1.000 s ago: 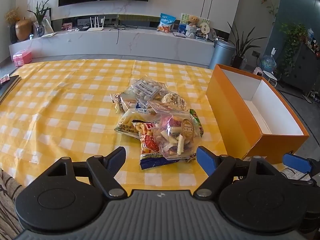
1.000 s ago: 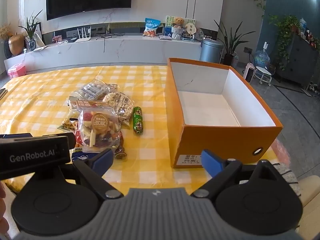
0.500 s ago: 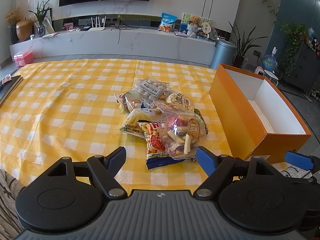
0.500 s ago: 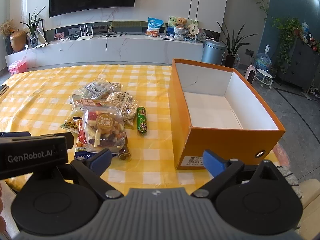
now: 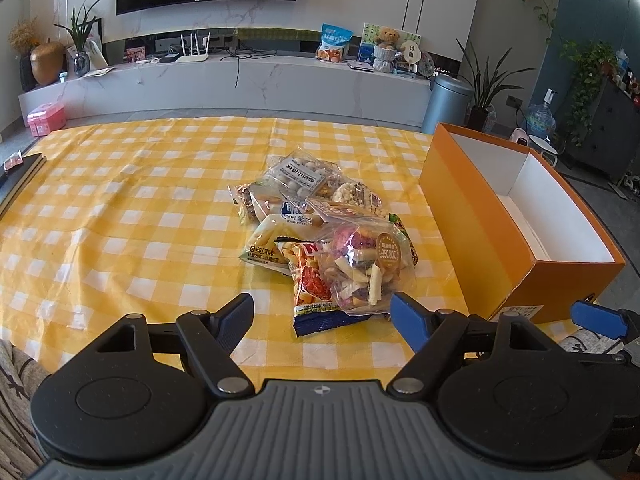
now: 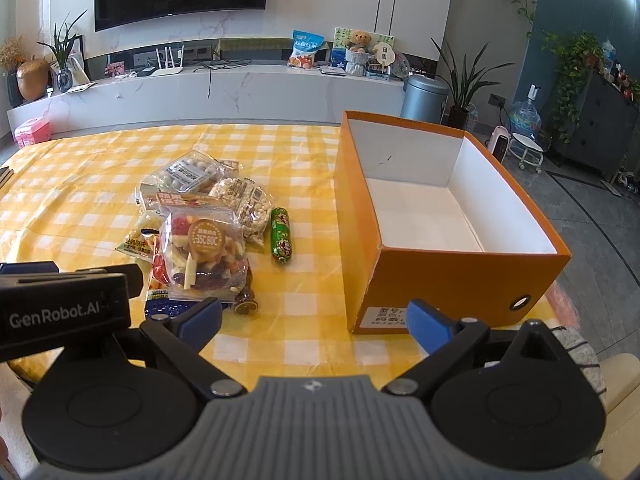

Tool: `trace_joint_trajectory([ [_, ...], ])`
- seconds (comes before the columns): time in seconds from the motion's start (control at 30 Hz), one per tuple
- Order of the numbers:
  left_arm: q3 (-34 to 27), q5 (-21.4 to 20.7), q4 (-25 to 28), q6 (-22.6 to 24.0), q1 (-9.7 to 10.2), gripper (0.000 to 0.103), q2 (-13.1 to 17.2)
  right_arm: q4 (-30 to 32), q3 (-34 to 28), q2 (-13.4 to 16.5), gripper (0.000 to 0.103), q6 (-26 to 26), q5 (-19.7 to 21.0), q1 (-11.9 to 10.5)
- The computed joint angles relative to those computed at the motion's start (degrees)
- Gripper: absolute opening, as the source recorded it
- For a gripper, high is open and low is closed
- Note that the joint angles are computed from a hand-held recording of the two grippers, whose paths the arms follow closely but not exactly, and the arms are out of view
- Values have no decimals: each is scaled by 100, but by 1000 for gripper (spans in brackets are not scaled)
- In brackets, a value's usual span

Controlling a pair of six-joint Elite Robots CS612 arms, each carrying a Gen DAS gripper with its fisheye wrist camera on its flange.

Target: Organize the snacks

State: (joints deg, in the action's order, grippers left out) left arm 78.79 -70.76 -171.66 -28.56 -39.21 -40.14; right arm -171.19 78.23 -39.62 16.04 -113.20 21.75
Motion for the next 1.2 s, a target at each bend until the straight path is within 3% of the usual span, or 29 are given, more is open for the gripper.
trace_joint_trajectory([
  [1.2,9,13,49,-9,-1,92,0,99,-26,10,97,-18,-17,9],
])
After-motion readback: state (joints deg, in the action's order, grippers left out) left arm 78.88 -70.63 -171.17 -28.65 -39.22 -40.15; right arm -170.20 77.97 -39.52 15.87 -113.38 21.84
